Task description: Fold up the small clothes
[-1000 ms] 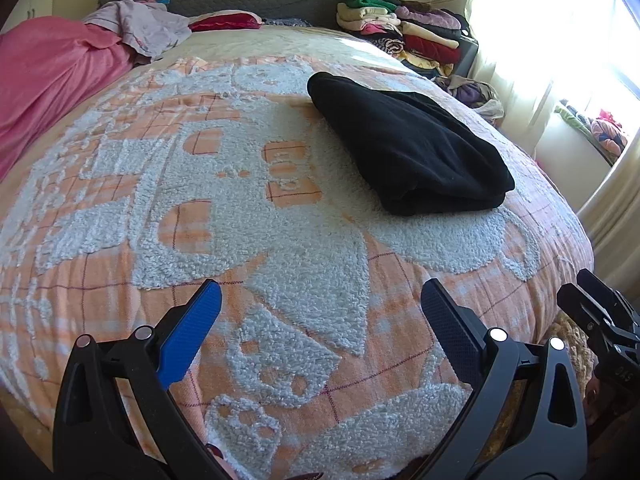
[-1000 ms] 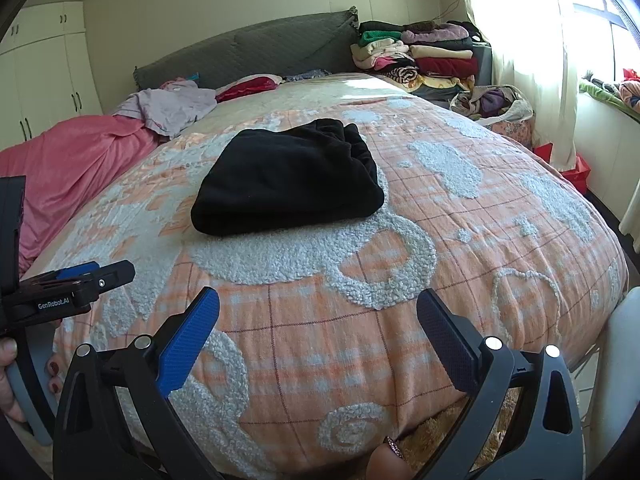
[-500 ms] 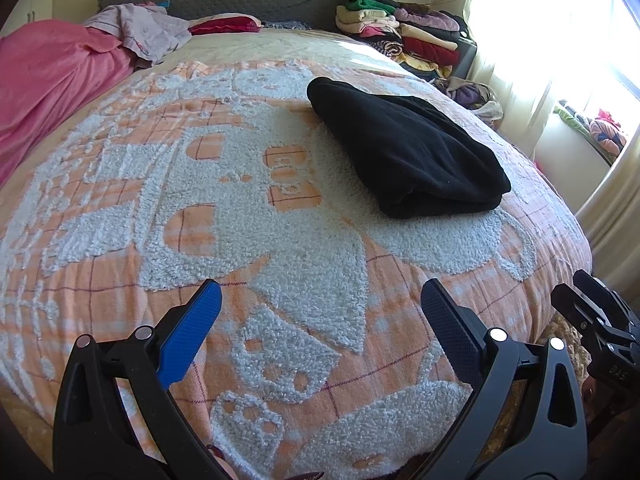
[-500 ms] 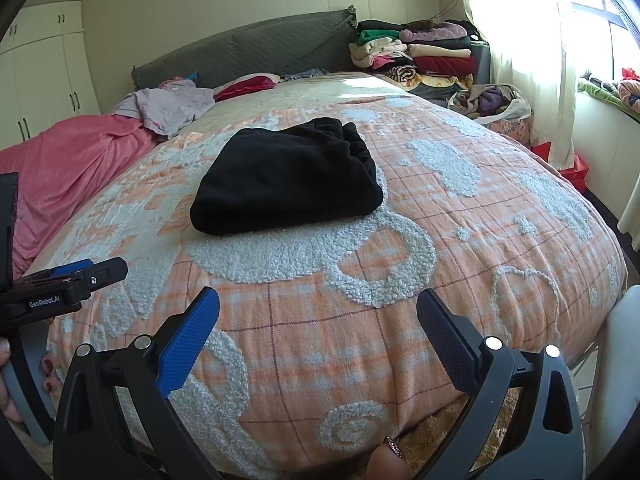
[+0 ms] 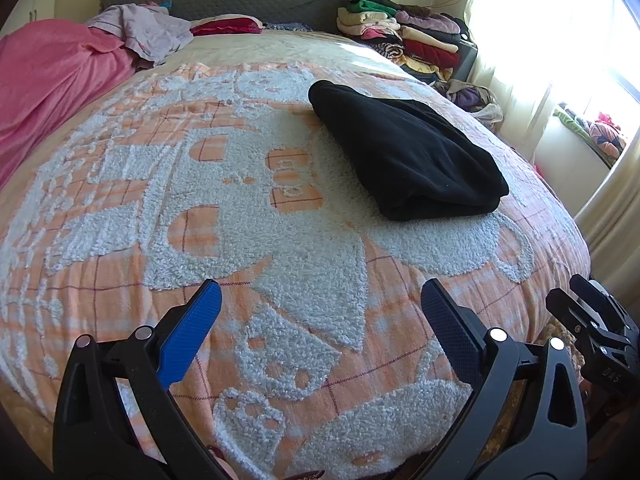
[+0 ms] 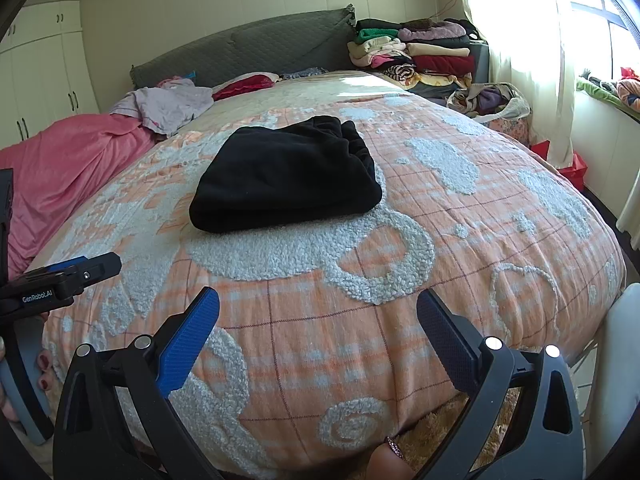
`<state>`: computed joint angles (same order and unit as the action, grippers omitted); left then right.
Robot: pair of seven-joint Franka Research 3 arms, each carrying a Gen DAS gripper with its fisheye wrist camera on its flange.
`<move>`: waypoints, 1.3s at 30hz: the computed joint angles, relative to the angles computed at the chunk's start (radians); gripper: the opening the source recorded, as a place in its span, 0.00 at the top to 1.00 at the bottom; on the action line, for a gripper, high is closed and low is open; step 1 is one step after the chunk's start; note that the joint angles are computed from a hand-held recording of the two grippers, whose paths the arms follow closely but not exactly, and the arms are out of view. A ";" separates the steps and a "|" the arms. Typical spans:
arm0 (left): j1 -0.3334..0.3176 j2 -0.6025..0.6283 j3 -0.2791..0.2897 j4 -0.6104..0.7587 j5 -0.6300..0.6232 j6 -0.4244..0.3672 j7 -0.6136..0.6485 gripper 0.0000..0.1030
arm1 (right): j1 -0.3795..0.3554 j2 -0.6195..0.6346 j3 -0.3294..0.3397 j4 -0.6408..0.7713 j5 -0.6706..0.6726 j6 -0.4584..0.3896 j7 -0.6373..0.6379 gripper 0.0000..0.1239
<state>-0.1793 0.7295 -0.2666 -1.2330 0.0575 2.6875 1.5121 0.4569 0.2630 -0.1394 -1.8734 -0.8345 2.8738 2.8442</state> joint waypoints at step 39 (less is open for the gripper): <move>-0.003 0.000 -0.002 0.008 0.009 -0.025 0.009 0.09 | -0.003 -0.010 0.008 -0.006 -0.019 -0.026 0.031 0.21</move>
<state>-0.1820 0.7299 -0.2682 -1.2247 0.0662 2.6629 1.5209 0.4535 0.2525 -0.1312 -1.8799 -0.8533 2.8481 2.8754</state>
